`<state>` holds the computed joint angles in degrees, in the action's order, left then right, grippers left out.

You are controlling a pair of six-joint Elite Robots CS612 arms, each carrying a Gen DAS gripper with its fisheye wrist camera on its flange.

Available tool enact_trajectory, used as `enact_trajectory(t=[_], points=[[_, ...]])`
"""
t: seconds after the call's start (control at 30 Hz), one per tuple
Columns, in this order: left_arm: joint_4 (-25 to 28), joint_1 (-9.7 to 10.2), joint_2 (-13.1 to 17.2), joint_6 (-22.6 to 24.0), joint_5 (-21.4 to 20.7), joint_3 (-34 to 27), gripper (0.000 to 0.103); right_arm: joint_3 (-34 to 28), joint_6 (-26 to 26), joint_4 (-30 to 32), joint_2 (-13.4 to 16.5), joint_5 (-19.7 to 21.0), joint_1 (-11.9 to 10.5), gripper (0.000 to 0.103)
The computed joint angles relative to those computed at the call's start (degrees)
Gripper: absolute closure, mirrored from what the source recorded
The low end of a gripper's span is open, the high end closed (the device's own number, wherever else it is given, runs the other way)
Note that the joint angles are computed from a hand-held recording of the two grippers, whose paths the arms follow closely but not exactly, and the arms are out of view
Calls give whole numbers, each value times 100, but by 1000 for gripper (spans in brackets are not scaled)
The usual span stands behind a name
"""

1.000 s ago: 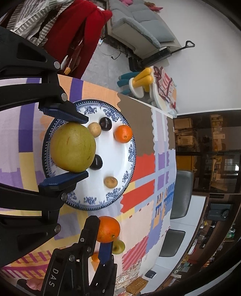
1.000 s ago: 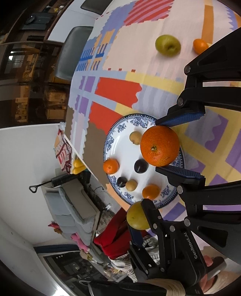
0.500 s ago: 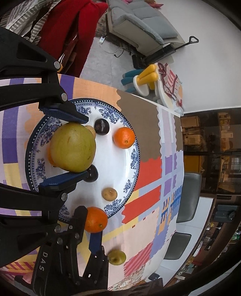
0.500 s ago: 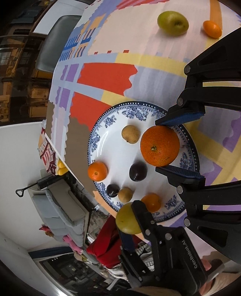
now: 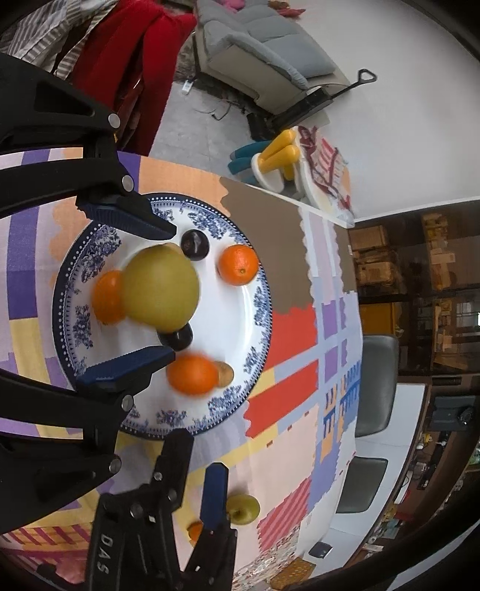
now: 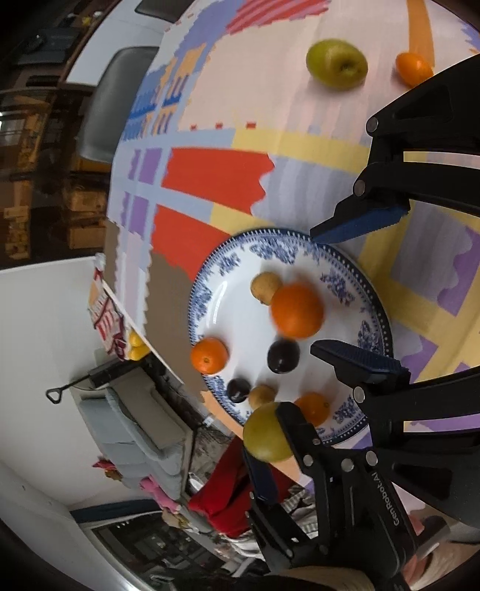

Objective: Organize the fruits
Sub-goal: 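Carry the pear and orange onto the plate and open both tools, then grasp the green apple with the left tool while the right tool grasps a small orange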

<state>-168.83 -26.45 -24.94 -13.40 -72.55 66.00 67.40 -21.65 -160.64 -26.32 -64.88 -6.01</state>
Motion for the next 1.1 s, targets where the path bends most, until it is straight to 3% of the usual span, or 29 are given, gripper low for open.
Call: enact_trajectory(t=[0.37, 0.47, 0.87, 1.1], points=[[-789, -249, -290, 196, 471, 563, 34, 799, 161, -1061, -424, 14, -173, 47], [-1080, -333, -377, 143, 590, 734, 30, 1043, 215, -1397, -542, 31, -239, 40], [-1698, -642, -545, 106, 667, 1015, 26, 1653, 694, -2271, -839, 37, -562, 40], [-1712, -762, -476, 97, 480, 910, 26, 1907, 851, -2815, -906, -76, -738, 40]])
